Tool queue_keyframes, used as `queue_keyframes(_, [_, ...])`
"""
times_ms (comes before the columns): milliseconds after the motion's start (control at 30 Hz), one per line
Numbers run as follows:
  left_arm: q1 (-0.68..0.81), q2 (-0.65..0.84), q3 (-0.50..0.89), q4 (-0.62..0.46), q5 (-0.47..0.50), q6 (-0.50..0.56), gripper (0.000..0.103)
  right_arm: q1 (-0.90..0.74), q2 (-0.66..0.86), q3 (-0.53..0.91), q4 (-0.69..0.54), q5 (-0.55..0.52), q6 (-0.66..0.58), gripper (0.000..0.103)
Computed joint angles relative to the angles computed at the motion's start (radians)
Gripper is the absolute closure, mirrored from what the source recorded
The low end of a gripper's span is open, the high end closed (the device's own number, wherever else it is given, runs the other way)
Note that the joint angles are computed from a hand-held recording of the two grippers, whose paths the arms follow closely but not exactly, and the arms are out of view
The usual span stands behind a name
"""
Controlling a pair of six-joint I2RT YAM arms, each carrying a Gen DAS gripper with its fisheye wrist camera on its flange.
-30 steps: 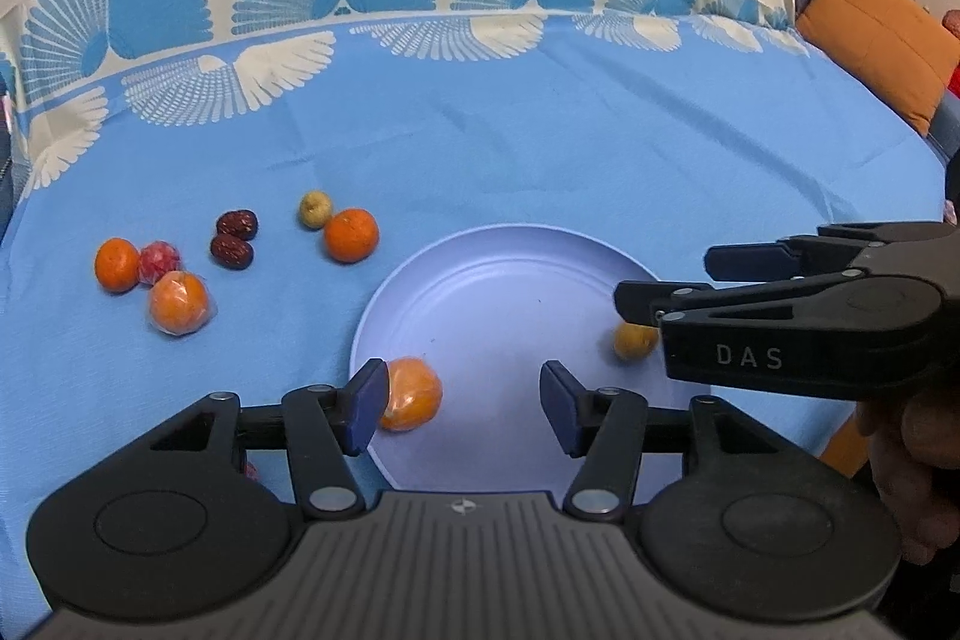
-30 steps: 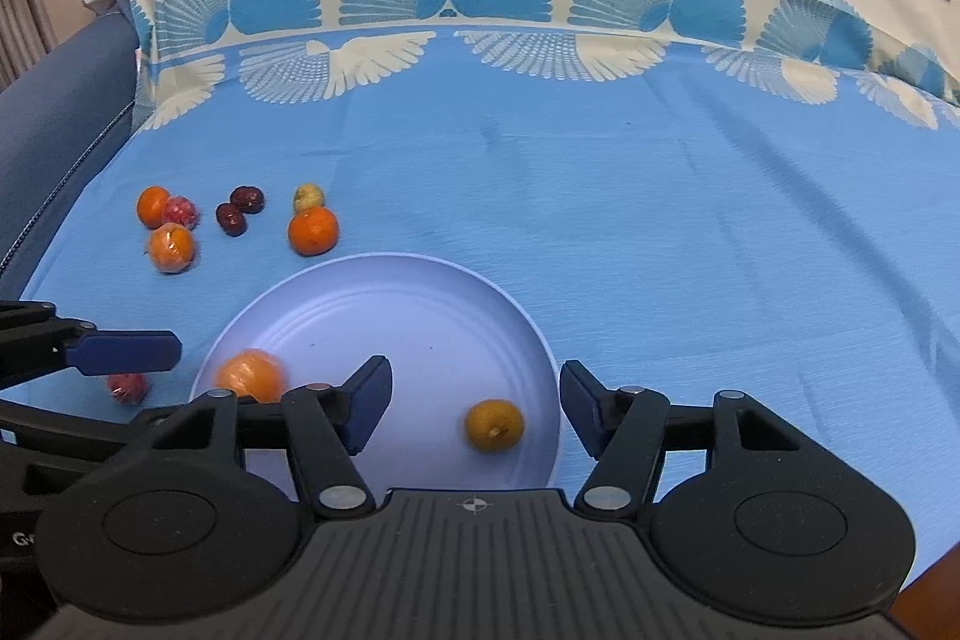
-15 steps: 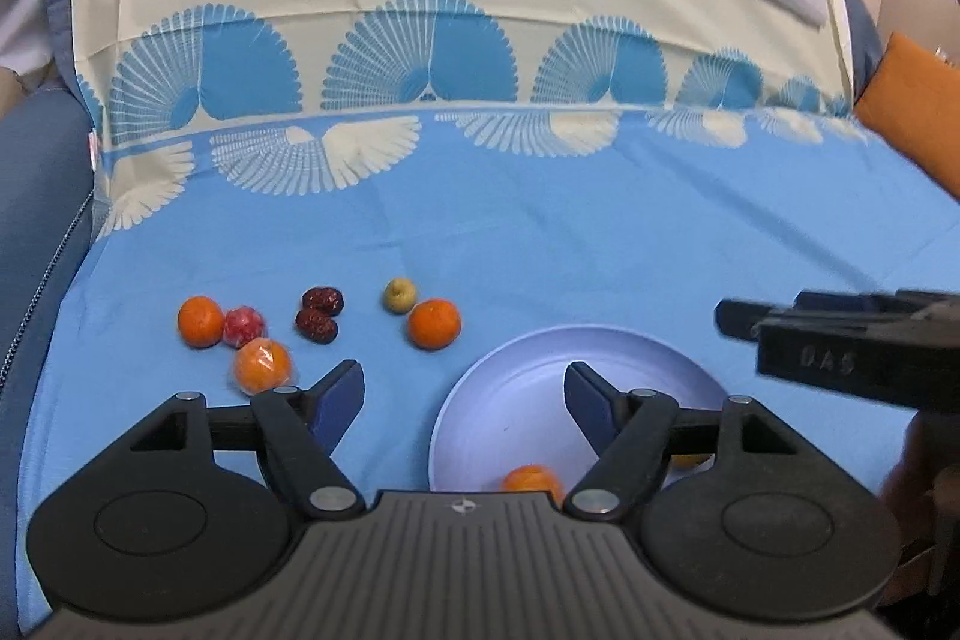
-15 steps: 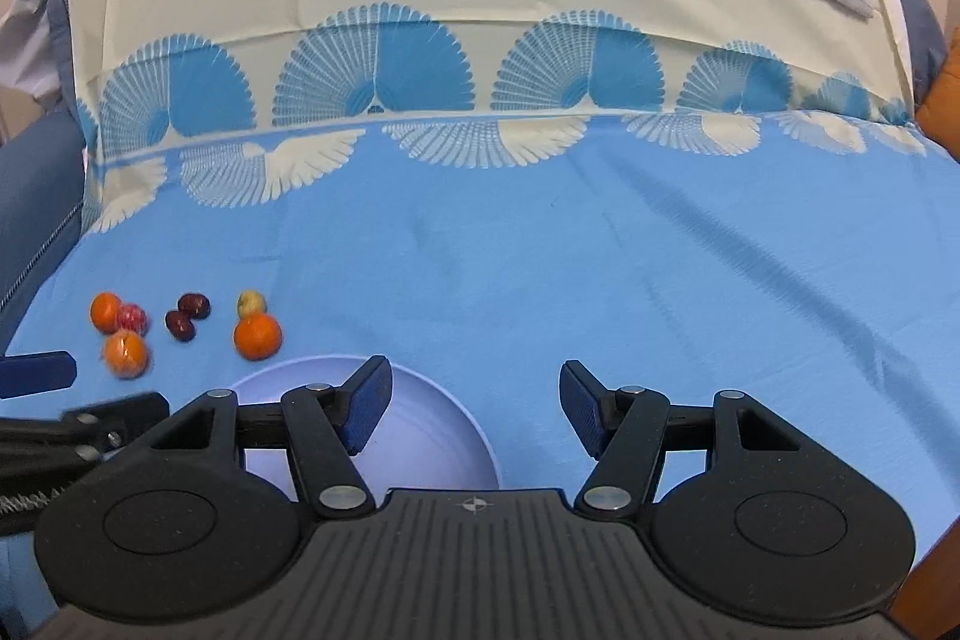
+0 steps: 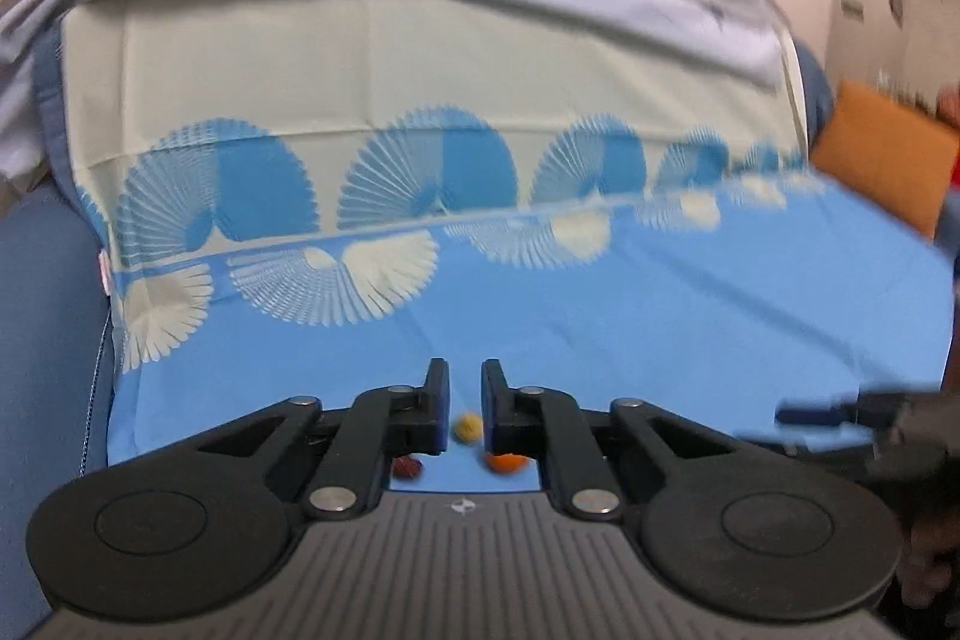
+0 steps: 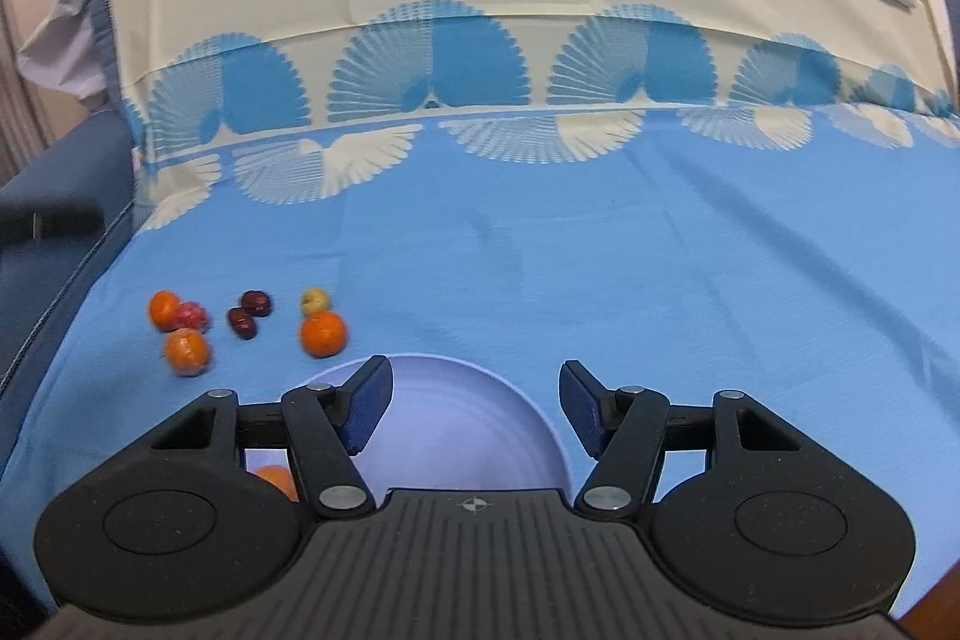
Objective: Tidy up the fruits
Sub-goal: 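Grasp the plastic-wrapped red fruit with the right gripper while the left gripper grasps a dark date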
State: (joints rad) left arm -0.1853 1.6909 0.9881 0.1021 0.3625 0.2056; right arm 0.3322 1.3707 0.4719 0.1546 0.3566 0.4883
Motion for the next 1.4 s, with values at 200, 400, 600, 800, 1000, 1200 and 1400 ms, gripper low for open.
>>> queue_keyframes(200, [0.100, 0.161, 0.146, -0.090, 0.021, -0.205, 0.092, 0.015, -0.007, 0.010, 0.038, -0.120, -0.069, 0.081])
queue_keyframes(400, [0.102, 0.315, 0.359, -0.343, -0.024, -0.228, 0.092, 0.083, 0.056, 0.078, 0.048, -0.182, -0.124, 0.082])
queue_keyframes(600, [0.150, 0.341, 0.377, -0.349, 0.026, -0.268, 0.089, 0.164, 0.147, 0.168, 0.023, -0.223, -0.164, 0.081])
queue_keyframes(800, [0.137, 0.385, 0.435, -0.384, -0.028, -0.293, 0.089, 0.216, 0.261, 0.264, 0.001, -0.263, -0.194, 0.080])
queue_keyframes(1000, [0.154, 0.423, 0.487, -0.432, -0.024, -0.325, 0.089, 0.248, 0.425, 0.403, -0.043, -0.296, -0.207, 0.053])
queue_keyframes(1200, [0.151, 0.450, 0.522, -0.466, -0.026, -0.322, 0.084, 0.261, 0.561, 0.530, -0.086, -0.302, -0.208, 0.049])
queue_keyframes(1400, [0.131, 0.478, 0.549, -0.489, -0.040, -0.285, 0.081, 0.266, 0.665, 0.633, -0.152, -0.294, -0.231, 0.062])
